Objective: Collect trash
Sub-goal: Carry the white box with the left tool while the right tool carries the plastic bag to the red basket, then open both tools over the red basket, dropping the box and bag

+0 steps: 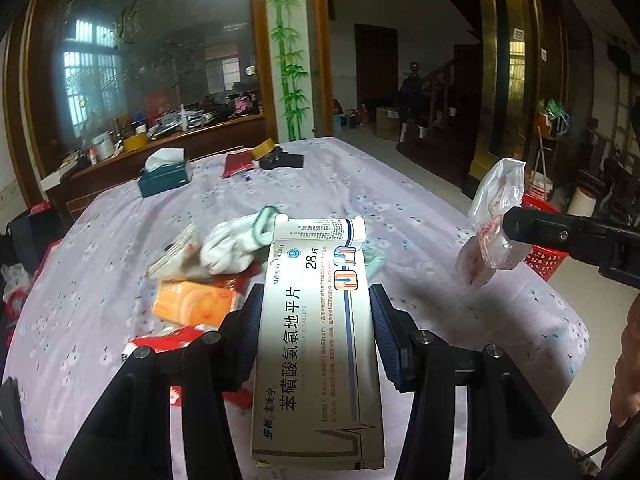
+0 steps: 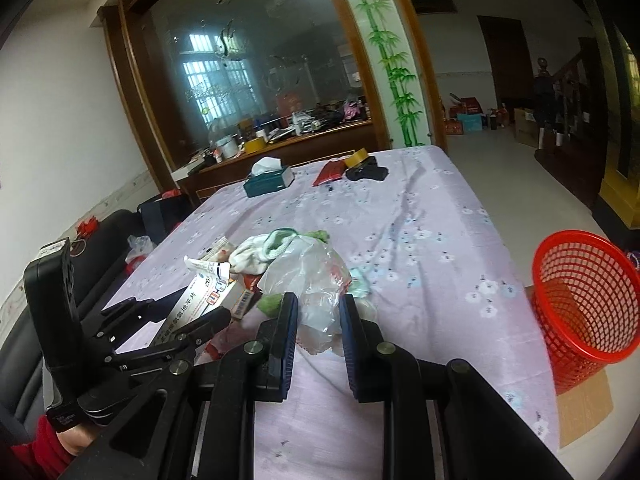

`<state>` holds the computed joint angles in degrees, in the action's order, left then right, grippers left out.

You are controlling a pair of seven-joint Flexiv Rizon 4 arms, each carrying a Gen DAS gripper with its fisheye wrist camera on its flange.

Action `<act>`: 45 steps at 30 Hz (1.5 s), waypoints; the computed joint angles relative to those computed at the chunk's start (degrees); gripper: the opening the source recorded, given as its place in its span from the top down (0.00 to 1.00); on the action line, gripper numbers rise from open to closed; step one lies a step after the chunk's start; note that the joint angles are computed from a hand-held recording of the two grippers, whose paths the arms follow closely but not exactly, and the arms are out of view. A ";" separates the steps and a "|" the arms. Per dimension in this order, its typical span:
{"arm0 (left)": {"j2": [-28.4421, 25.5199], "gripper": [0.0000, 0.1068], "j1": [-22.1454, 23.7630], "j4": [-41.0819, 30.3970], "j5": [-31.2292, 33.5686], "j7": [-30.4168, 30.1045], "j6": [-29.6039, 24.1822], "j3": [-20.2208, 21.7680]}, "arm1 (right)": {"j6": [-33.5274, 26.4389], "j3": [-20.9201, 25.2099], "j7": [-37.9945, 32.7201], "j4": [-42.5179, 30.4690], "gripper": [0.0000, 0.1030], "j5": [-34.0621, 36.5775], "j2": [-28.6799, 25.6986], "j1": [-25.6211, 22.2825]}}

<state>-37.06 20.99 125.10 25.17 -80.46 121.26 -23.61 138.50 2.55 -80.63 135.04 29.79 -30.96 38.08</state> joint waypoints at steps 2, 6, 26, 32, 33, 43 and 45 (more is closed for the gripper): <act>0.10 0.54 -1.46 -0.34 -0.50 0.38 -0.22 0.42 | 1.01 0.38 0.54 0.74 0.78 -0.34 -0.09 -0.91; 0.18 0.54 -3.72 -1.05 -1.48 1.06 -1.11 0.51 | 3.05 1.22 2.17 2.34 0.78 -1.62 -0.15 -3.34; -14.59 0.53 -6.21 -18.70 -12.81 17.22 -28.33 -28.54 | 6.97 -1.72 15.48 11.47 0.78 -13.32 3.54 -29.73; -18.27 0.53 -17.32 -28.84 -19.84 20.41 -32.45 -23.53 | 4.29 -2.83 19.27 9.69 0.77 -21.83 0.23 -37.73; -18.61 0.53 -19.43 -30.62 -21.12 20.37 -32.90 -21.66 | 3.40 -3.11 19.53 9.18 0.76 -22.73 -0.15 -38.43; -18.06 0.38 -18.92 -28.10 -28.55 25.02 -30.09 -21.30 | 3.46 -3.77 18.51 8.75 0.66 -22.25 -1.07 -38.03; -17.14 0.38 -16.94 -25.45 -29.49 26.06 -29.02 -22.58 | 4.09 -3.92 17.77 9.25 0.64 -20.14 -0.72 -36.22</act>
